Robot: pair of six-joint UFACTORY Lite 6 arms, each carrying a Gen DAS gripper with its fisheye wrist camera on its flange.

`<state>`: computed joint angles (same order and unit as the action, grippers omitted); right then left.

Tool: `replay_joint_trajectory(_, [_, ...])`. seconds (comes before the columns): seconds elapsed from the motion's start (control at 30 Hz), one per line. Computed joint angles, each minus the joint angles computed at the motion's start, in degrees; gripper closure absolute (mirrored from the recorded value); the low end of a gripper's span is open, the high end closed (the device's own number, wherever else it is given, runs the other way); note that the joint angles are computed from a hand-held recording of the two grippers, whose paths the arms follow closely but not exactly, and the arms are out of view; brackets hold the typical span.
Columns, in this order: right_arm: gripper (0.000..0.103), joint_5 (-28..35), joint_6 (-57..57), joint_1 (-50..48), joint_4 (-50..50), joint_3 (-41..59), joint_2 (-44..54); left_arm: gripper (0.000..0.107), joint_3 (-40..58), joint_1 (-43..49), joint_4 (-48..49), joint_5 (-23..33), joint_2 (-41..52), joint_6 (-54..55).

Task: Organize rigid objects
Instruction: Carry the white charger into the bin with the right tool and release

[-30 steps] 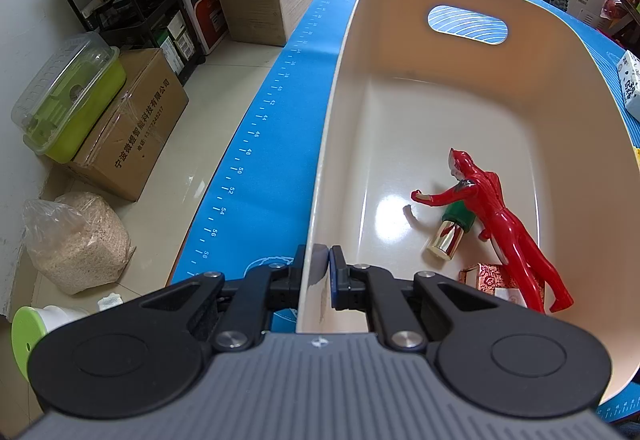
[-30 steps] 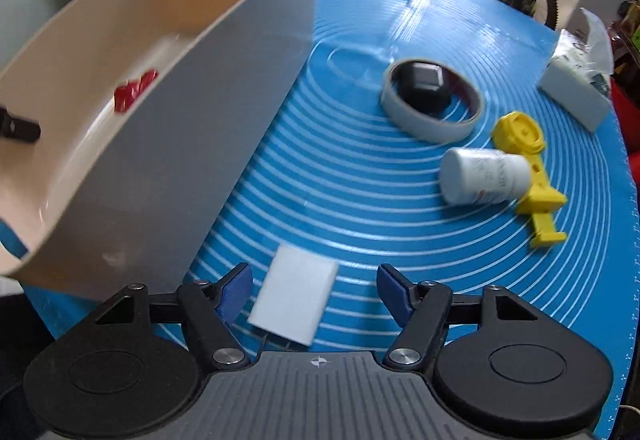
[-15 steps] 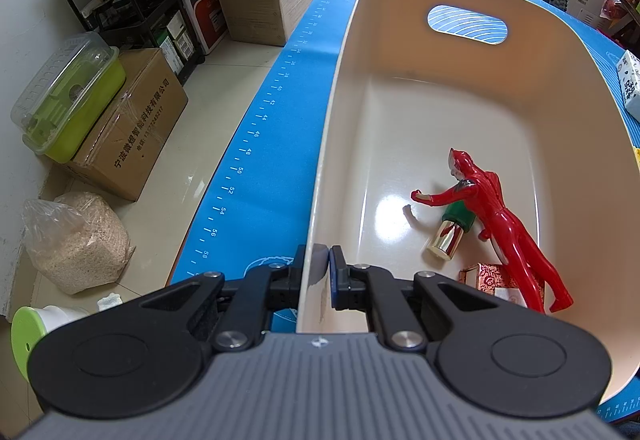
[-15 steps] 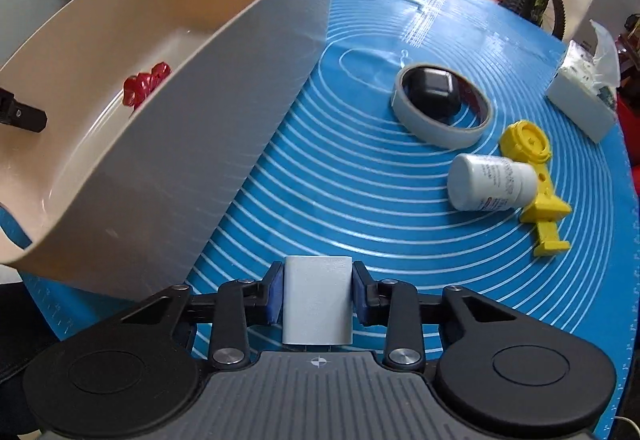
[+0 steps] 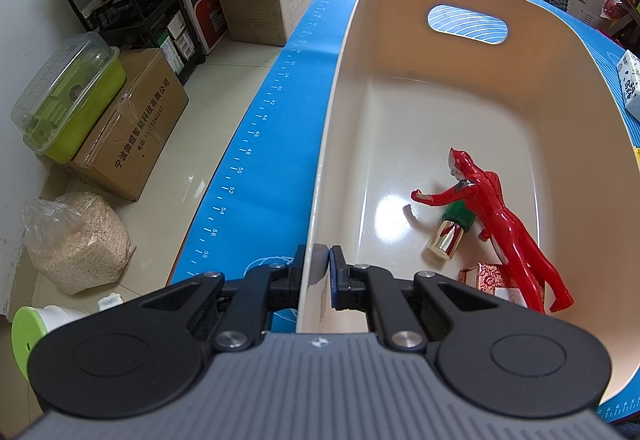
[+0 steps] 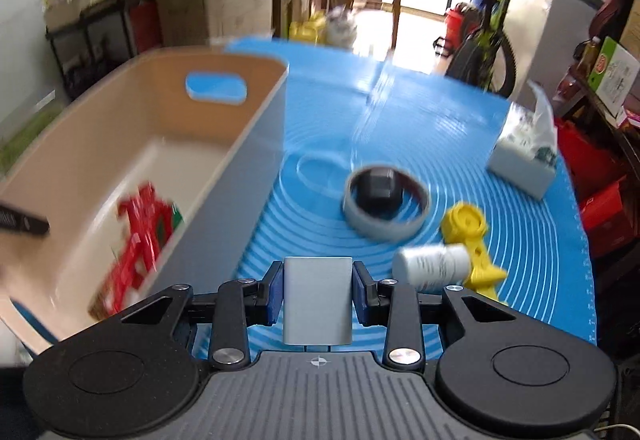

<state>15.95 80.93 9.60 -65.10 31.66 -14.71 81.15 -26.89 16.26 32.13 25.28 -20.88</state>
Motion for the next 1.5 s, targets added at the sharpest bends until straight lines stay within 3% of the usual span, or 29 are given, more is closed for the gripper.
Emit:
replay_joint_trajectory(0.37, [0.061, 9.25, 30.12, 7.38, -25.36, 3.12, -3.44, 0.095, -0.09, -0.03, 0.09, 0.01, -0.08, -0.1])
replay_joint_trajectory(0.7, [0.061, 9.59, 40.97, 13.3, -36.63, 13.03, 9.9, 0.095, -0.33, 0.12, 0.26, -0.04, -0.28, -0.07])
replay_joint_trajectory(0.97, [0.061, 6.18, 31.67, 16.73, -29.0, 21.36, 21.58, 0.095, -0.16, -0.19, 0.76, 0.09, -0.12, -0.68])
replay_joint_trajectory(1.4, [0.061, 2.13, -4.89, 15.63, 6.47, 29.35, 30.53, 0.095, 0.11, -0.34, 1.34, 0.03, 0.32, -1.22])
replay_joint_trajectory(1.5, [0.051, 0.44, -4.29, 14.76, 6.62, 28.52, 29.57, 0.095, 0.34, -0.39, 1.57, 0.11, 0.6, -1.47])
